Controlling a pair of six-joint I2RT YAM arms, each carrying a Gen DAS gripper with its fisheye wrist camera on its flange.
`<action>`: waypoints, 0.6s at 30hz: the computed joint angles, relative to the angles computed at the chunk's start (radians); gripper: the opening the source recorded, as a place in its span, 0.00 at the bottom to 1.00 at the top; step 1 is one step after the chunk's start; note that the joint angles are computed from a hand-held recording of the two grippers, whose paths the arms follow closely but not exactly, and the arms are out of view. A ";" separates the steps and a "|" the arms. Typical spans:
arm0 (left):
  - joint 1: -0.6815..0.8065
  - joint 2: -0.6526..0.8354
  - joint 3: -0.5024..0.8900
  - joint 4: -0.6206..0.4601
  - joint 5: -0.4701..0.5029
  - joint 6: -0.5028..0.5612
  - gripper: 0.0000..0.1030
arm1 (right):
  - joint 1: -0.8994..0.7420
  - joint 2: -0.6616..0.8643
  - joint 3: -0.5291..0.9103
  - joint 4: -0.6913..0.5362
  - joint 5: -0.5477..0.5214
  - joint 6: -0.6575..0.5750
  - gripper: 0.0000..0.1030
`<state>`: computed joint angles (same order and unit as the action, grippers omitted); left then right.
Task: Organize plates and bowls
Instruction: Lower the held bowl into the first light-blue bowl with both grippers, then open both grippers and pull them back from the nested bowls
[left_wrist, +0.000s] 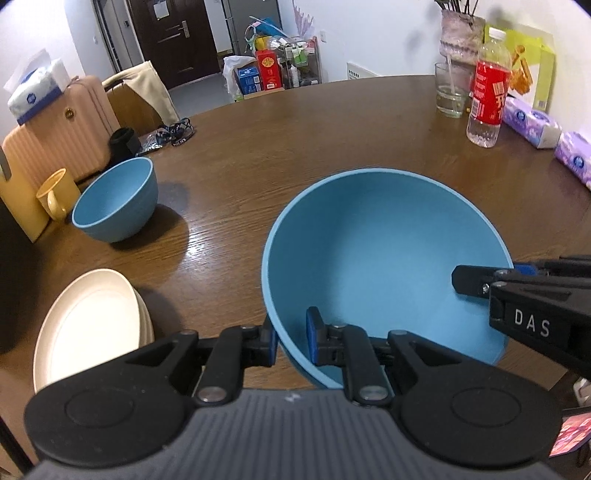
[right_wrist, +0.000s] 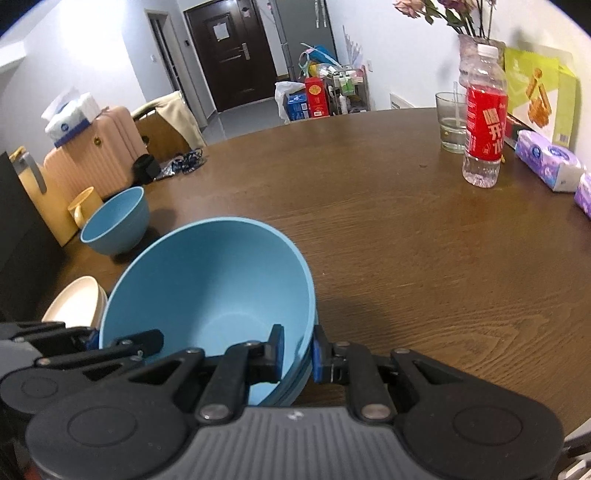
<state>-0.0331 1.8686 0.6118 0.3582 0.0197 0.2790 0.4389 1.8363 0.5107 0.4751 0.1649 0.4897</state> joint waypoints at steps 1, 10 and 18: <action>-0.004 0.003 0.001 0.002 -0.010 0.005 0.15 | 0.003 0.000 0.005 -0.008 0.005 -0.005 0.14; -0.007 0.026 0.012 0.009 -0.033 0.031 0.16 | 0.015 0.003 0.022 -0.034 0.027 -0.025 0.14; 0.015 0.023 0.019 -0.007 0.014 0.051 0.39 | 0.009 0.002 0.024 -0.043 0.029 -0.023 0.17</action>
